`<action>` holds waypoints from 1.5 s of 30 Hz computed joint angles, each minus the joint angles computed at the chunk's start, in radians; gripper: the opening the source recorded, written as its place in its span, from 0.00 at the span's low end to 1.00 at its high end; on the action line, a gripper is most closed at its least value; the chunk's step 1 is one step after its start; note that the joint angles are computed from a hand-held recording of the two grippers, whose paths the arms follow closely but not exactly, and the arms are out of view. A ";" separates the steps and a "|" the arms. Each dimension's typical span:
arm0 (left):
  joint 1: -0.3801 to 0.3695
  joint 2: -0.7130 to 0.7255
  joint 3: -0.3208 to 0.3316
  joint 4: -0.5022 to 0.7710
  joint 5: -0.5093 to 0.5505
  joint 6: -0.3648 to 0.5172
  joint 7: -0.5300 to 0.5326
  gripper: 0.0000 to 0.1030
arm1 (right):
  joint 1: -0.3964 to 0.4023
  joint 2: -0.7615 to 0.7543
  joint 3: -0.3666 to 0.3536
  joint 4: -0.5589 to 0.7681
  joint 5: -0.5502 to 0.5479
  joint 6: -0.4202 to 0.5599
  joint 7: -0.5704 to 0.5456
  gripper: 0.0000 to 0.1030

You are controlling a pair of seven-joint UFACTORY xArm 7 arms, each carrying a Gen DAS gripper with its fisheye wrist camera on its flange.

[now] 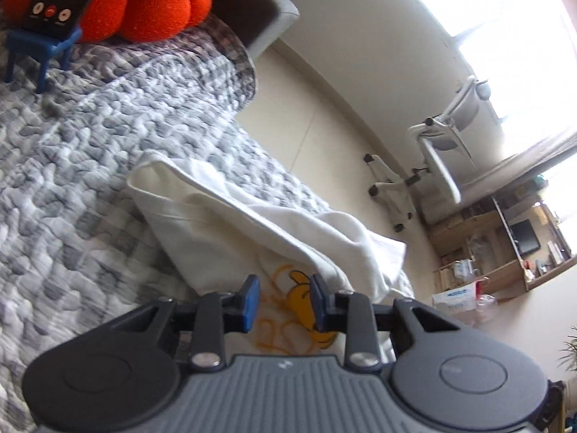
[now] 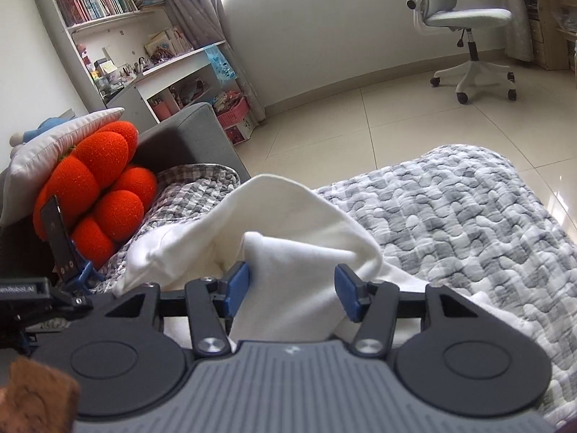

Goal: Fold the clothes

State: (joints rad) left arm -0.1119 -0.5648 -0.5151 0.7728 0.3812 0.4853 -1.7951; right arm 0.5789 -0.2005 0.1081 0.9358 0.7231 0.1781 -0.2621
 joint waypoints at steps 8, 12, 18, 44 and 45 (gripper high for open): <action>0.091 0.069 -0.062 0.031 0.051 -0.131 -0.106 0.30 | -0.041 0.005 0.027 -0.025 -0.109 0.008 0.067 0.08; 0.100 0.095 -0.066 0.055 0.073 -0.131 -0.135 0.33 | -0.043 -0.011 0.018 -0.045 -0.137 -0.042 0.087 0.06; 0.115 0.155 -0.072 0.095 0.108 -0.162 -0.195 0.30 | -0.036 -0.026 -0.008 -0.062 -0.172 -0.094 0.163 0.06; -0.166 0.510 0.078 0.572 0.356 0.247 0.038 0.07 | -0.541 -0.111 0.252 -0.153 -0.635 -0.206 0.810 0.05; -0.178 0.508 0.091 0.566 0.350 0.254 0.040 0.14 | -0.595 -0.118 0.290 -0.155 -0.662 -0.201 0.852 0.05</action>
